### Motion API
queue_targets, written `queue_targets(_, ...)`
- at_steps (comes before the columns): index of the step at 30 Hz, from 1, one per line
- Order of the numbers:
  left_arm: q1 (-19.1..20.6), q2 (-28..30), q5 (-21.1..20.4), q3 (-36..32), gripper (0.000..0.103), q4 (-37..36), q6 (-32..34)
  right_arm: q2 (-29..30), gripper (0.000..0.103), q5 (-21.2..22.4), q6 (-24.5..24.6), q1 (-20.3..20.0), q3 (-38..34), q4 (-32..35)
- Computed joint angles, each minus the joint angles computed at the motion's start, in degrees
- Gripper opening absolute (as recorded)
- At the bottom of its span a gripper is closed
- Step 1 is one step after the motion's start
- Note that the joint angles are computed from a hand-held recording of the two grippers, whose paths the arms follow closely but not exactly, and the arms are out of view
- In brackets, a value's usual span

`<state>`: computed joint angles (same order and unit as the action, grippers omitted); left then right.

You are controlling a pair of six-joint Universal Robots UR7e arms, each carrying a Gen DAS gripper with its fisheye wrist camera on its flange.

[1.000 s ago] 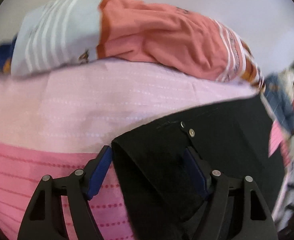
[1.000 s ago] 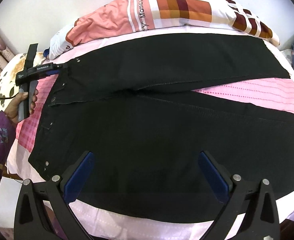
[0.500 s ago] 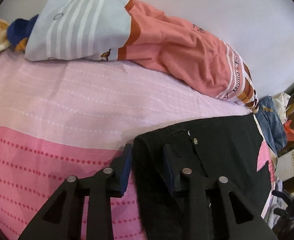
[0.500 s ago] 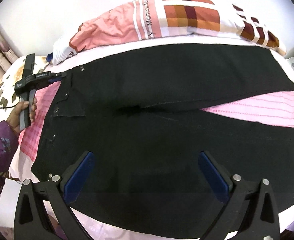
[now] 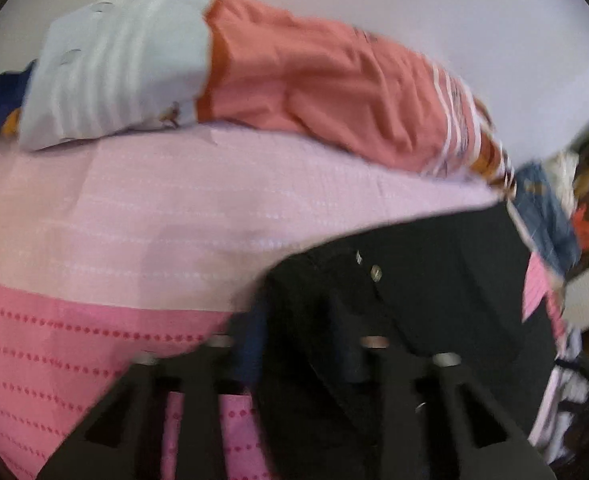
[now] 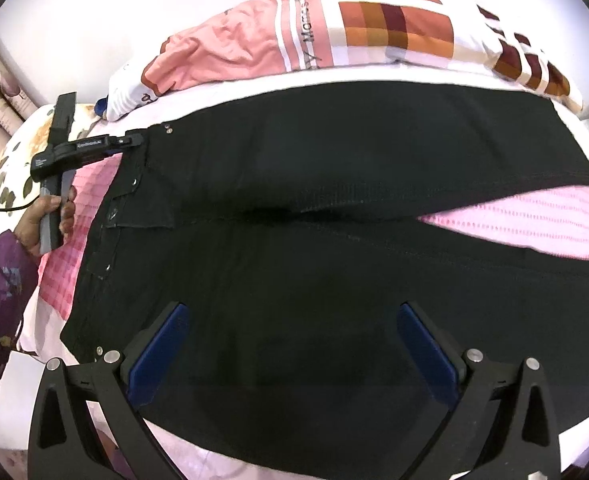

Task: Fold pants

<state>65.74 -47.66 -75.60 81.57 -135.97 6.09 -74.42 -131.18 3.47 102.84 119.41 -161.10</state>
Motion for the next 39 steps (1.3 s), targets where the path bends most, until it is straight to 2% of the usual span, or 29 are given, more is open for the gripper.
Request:
queue_targets(2, -0.7, -1.8, 0.6, 2.9, 0.016, -3.7, -0.7, 0.0, 0.103, 1.8, -1.2, -0.6, -1.2, 0.3)
queue_targets(4, -2.4, -3.4, 2.5, 6.1, 0.015, -6.9, -0.2, -0.7, 0.103, 7.1, -1.7, -2.4, -3.3, 2.1)
queue_targets(7, -4.2, -5.7, 2.1, 10.3, 0.015, -11.7, -1.6, -0.1, 0.103, 15.5, -2.7, -5.3, -8.4, 3.3)
queue_targets(8, -5.4, -7.2, 3.0, 13.3, 0.015, -15.5, -1.7, 0.4, 0.103, 18.7, -2.7, -6.5, -10.4, 4.8)
queue_targets(10, -7.0, -8.9, 3.5, 16.5, 0.015, -19.1, -2.0, 2.0, 0.103, 28.1, -0.1, -10.3, -16.0, 8.7)
queue_targets(11, -7.7, -10.2, 3.2, 18.6, 0.015, -21.3, -2.4, 3.3, 0.103, 31.2, 1.7, -11.9, -19.0, 10.8)
queue_targets(13, -9.3, -11.7, 4.8, 21.8, 0.015, -24.0, -1.6, 6.0, 0.103, 33.2, 5.2, -13.9, -23.8, 12.8)
queue_targets(15, -10.3, -13.1, 5.0, 24.4, 0.015, -25.1, -2.5, 8.0, 0.102, 37.5, 7.5, -16.1, -27.3, 14.7)
queue_targets(16, -10.7, -13.9, 4.8, 25.8, 0.015, -25.6, -3.8, 9.0, 0.097, 39.2, 9.0, -17.1, -28.8, 15.5)
queue_targets(17, -10.8, -14.6, 4.6, 26.5, 0.015, -25.6, -4.5, 10.0, 0.086, 40.7, 11.1, -18.3, -30.5, 16.3)
queue_targets(18, -11.0, -15.2, 4.5, 27.3, 0.015, -25.6, -5.4, 10.6, 0.081, 41.9, 12.3, -19.0, -31.2, 16.5)
queue_targets(20, -11.3, -16.6, 4.2, 29.2, 0.015, -26.2, -7.7, 12.4, 0.078, 44.6, 14.1, -20.6, -34.0, 18.6)
queue_targets(24, -11.8, -18.6, 3.7, 31.9, 0.015, -27.2, -10.8, 14.0, 0.074, 43.6, 16.5, -21.5, -36.5, 19.2)
queue_targets(25, -11.8, -18.9, 3.1, 32.2, 0.015, -26.9, -11.8, 14.5, 0.062, 42.8, 16.8, -21.5, -37.2, 19.4)
queue_targets(26, -11.9, -19.0, 3.0, 32.3, 0.015, -26.7, -12.4, 15.1, 0.043, 41.7, 17.1, -21.4, -38.2, 20.7)
queue_targets(27, -12.1, -19.2, 3.1, 32.6, 0.015, -26.6, -12.7, 15.4, 0.029, 40.7, 17.3, -21.3, -38.8, 21.5)
queue_targets(28, -12.4, -19.2, 3.4, 32.8, 0.015, -26.5, -13.1, 15.3, 0.008, 39.0, 17.7, -21.0, -38.7, 21.7)
queue_targets(32, -12.8, -19.8, 4.4, 33.4, 0.015, -26.8, -15.5, 11.2, 0.008, 35.9, 13.8, -19.4, -31.8, 14.4)
queue_targets(39, -13.9, -24.5, 5.9, 36.4, 0.016, -24.1, -18.4, -1.6, 0.008, 35.7, 11.4, -17.6, -12.6, 3.6)
